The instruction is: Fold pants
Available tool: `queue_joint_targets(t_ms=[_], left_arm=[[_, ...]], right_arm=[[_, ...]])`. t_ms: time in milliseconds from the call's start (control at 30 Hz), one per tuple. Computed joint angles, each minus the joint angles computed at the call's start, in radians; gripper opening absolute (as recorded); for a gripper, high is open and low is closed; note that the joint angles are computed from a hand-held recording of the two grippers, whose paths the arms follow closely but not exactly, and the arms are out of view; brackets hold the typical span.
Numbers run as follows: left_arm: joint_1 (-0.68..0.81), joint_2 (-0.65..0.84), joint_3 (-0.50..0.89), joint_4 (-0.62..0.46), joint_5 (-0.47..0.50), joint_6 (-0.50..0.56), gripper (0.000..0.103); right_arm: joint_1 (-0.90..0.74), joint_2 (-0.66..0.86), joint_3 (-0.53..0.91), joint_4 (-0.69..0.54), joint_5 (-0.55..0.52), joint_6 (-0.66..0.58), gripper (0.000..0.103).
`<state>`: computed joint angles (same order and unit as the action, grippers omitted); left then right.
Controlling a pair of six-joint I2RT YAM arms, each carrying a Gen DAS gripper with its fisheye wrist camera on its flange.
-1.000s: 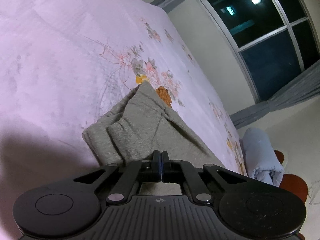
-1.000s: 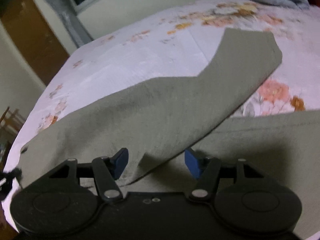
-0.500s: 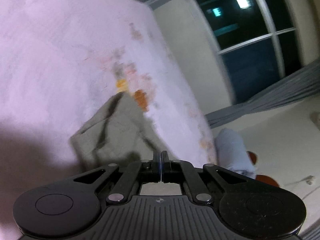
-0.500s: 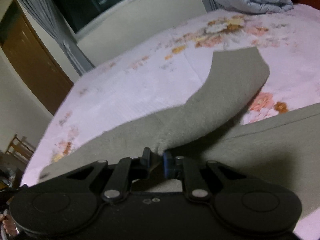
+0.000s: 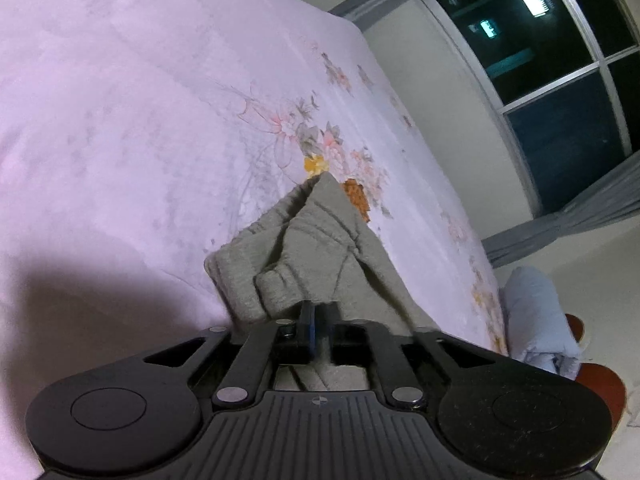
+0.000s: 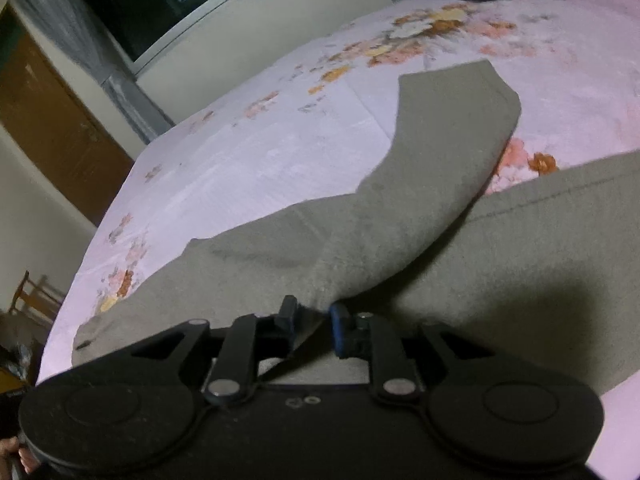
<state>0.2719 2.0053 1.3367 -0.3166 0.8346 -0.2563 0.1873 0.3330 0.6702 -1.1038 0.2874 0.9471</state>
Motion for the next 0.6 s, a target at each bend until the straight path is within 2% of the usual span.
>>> queue_joint_targets(t_ms=[33, 67, 133, 167, 200, 300, 367, 500, 600], left_arm=[[0.003, -0.008, -0.007, -0.002, 0.008, 0.004, 0.019], [0.005, -0.017, -0.012, -0.002, 0.007, 0.009, 0.029], [0.022, -0.047, -0.039, 0.0, 0.005, 0.03, 0.056], [0.026, -0.066, -0.058, 0.008, -0.014, 0.024, 0.086], [0.034, -0.089, -0.087, 0.033, -0.028, 0.013, 0.095], [0.058, -0.097, -0.125, 0.056, -0.018, -0.006, 0.095], [0.054, -0.074, -0.118, 0.056, -0.023, -0.003, 0.095], [0.043, -0.053, -0.103, 0.096, -0.007, -0.078, 0.095], [0.028, -0.061, -0.093, 0.098, -0.009, -0.087, 0.095]], right_arm=[[-0.034, -0.001, -0.004, 0.001, -0.028, -0.013, 0.02], [-0.066, -0.009, -0.008, 0.003, -0.058, -0.025, 0.02], [-0.051, -0.023, -0.009, -0.012, -0.044, -0.006, 0.021], [-0.044, -0.035, -0.01, -0.02, -0.043, 0.001, 0.022], [-0.023, -0.039, -0.009, -0.03, -0.025, 0.019, 0.023], [-0.039, -0.048, -0.011, -0.041, -0.036, 0.019, 0.033], [-0.08, -0.051, -0.019, -0.031, -0.067, -0.01, 0.036], [-0.212, -0.04, -0.044, 0.009, -0.174, -0.086, 0.039], [-0.244, -0.033, -0.053, 0.027, -0.196, -0.101, 0.04]])
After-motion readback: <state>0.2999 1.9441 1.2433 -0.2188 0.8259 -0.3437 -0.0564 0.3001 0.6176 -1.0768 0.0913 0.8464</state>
